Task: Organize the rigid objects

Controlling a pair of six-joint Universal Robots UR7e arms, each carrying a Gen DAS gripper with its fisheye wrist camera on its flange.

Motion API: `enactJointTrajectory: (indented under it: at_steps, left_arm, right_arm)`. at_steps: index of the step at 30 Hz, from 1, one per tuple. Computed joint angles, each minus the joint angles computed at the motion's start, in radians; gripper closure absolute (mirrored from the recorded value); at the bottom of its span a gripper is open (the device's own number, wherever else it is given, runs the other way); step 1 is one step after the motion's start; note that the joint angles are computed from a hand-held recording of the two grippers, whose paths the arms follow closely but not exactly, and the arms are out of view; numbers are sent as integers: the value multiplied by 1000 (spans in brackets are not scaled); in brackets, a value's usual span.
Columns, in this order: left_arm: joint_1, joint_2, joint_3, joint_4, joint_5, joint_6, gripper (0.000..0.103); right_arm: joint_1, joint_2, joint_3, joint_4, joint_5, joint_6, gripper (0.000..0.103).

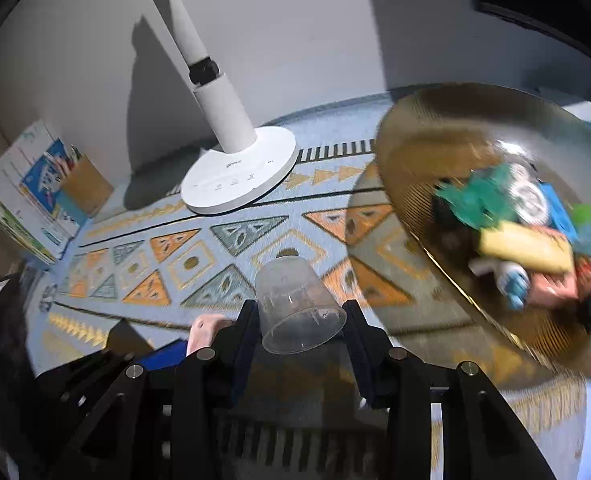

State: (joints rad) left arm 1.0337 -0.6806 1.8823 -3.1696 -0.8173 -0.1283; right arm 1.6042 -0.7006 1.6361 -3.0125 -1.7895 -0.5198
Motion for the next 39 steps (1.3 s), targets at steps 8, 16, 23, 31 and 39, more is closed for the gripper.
enactJointTrajectory:
  at_steps: [8,16,23,31,39]
  left_arm:
    - [-40,-55,113,-95,-7,-23,69]
    - [-80,-102,207,-158,7,-56,69]
    - [-145,-133,239,-230,38,-22,72]
    - [-202,-139,157,-268,9,108,78]
    - [-147,-233,160,-177,-40,100,44]
  right_arm:
    - [-18,-104,159,-82,45,31,61]
    - [-25,-173,261,-134,61,63,61]
    - [-15,-245,329,-229,55,77,61]
    - [12,-328,331,-371,3,67,61]
    - [-20,-357,299,-353,-10,86,61]
